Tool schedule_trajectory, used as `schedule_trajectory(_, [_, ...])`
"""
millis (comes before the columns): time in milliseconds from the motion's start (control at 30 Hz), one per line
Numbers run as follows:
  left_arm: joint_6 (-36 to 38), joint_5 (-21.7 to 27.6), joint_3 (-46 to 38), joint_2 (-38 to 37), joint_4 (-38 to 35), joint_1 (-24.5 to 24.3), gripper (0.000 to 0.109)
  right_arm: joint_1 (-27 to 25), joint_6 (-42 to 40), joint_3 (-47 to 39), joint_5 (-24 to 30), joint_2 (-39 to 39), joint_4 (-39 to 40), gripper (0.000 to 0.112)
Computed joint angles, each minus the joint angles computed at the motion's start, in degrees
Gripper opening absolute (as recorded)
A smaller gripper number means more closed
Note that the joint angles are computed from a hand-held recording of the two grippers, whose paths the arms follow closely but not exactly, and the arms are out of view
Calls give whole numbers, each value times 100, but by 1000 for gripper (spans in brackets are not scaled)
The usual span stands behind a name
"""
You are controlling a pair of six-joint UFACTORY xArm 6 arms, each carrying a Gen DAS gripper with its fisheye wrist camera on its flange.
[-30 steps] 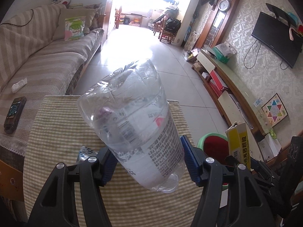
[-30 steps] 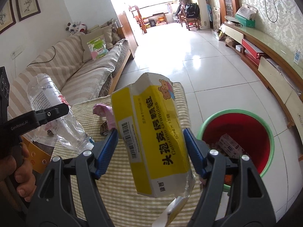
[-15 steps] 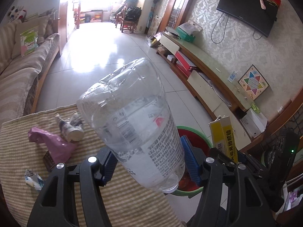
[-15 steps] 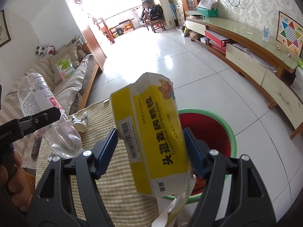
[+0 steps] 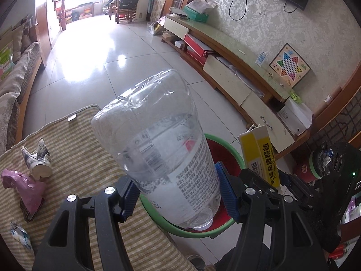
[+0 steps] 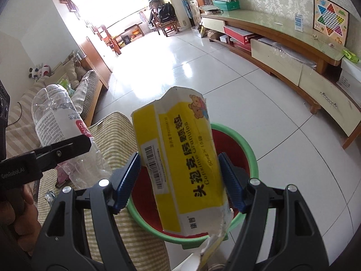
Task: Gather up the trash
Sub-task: 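Lift the yellow carton and plastic bottle and carry both over the bin, then open both tools to drop the carton and bottle into the bin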
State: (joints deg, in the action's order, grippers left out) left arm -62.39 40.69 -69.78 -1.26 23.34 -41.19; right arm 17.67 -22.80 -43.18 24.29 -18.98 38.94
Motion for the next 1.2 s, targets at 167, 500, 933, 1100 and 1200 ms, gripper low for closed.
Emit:
schedule_trajectory(167, [275, -91, -190, 283, -385, 54, 60, -106, -82, 57, 25, 67, 72, 69])
schedule_trajectory(500, [428, -443, -163, 387, -771, 142, 82, -195, -113, 168, 11, 33, 88, 69])
schedule_trajectory(933, [-282, -389, 338, -314, -85, 187, 86, 54, -7, 77, 17, 56, -42, 73])
schedule_trajectory(1100, [-531, -200, 676, -803, 250, 155, 86, 189, 85, -2, -46, 106, -168, 78])
schedule_trajectory(1200, [-704, -75, 917, -1135, 388, 135, 88, 276, 302, -61, -141, 178, -384, 94])
